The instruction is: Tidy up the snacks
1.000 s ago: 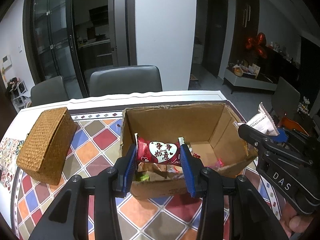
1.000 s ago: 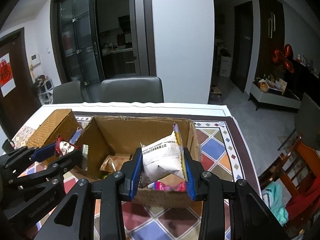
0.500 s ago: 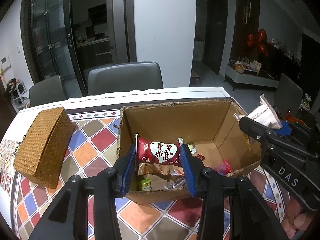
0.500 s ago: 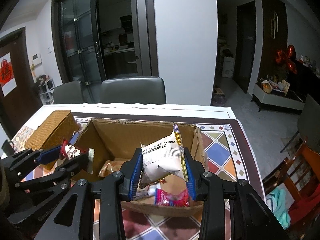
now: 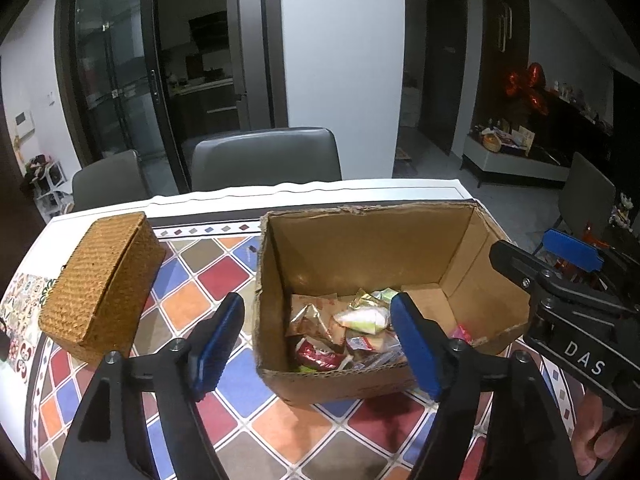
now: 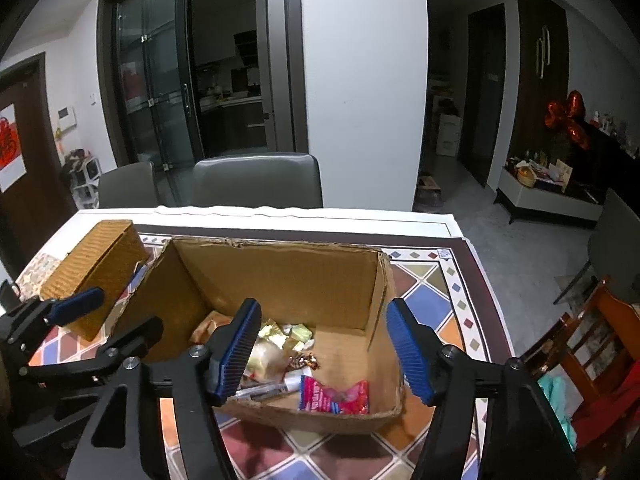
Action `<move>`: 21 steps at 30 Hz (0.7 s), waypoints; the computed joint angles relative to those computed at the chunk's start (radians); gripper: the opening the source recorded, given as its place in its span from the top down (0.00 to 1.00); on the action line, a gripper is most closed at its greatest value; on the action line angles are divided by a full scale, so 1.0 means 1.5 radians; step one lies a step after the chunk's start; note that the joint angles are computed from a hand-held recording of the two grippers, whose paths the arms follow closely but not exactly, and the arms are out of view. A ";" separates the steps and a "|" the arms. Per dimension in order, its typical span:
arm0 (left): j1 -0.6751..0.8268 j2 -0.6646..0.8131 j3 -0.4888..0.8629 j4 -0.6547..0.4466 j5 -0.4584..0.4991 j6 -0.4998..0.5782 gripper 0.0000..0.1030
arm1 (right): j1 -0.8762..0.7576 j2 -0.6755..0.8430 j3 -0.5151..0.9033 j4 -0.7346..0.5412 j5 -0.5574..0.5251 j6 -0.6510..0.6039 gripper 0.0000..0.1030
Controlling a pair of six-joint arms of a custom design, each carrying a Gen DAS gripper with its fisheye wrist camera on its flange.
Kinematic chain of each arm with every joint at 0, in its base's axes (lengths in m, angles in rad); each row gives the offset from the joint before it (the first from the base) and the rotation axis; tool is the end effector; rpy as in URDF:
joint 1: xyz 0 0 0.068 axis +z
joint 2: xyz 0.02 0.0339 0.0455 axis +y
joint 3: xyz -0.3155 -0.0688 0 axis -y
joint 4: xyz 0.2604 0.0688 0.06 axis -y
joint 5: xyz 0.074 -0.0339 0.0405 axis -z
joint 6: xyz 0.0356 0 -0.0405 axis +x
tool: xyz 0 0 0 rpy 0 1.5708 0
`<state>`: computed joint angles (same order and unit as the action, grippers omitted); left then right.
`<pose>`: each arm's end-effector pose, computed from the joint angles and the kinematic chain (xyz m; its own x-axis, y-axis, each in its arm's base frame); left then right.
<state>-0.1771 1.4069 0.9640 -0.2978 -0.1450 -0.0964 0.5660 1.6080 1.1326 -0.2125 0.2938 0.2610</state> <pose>0.3062 -0.0496 0.2937 -0.6678 0.0228 -0.7440 0.0051 0.9996 0.0260 0.3214 0.1920 0.2943 -0.6015 -0.0895 -0.7939 -0.1752 0.9843 0.0217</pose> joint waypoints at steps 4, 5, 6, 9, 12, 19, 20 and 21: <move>-0.001 -0.014 -0.003 -0.007 -0.014 -0.006 0.18 | 0.008 -0.012 -0.004 -0.006 0.015 0.007 0.28; 0.000 -0.019 -0.004 -0.009 -0.016 -0.008 0.18 | 0.009 -0.016 -0.006 -0.007 0.017 0.007 0.27; 0.001 -0.025 -0.005 -0.011 -0.018 -0.009 0.17 | 0.012 -0.020 -0.007 -0.009 0.021 0.008 0.27; 0.003 -0.044 -0.009 -0.023 -0.020 -0.011 0.16 | 0.020 -0.029 -0.007 -0.018 0.031 0.010 0.26; 0.002 -0.061 -0.012 -0.030 -0.031 -0.011 0.13 | 0.029 -0.040 -0.010 -0.025 0.041 0.016 0.23; -0.001 -0.120 -0.030 -0.059 -0.048 -0.020 0.05 | 0.056 -0.077 -0.021 -0.047 0.071 0.028 0.20; -0.004 -0.128 -0.032 -0.064 -0.052 -0.022 0.05 | 0.061 -0.085 -0.024 -0.052 0.076 0.031 0.20; -0.006 -0.137 -0.035 -0.069 -0.055 -0.023 0.04 | 0.061 -0.093 -0.028 -0.054 0.077 0.032 0.19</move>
<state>-0.1859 1.2008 0.9111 -0.4016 -0.2282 -0.1311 0.6581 1.4687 1.0904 -0.2937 0.4092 0.3089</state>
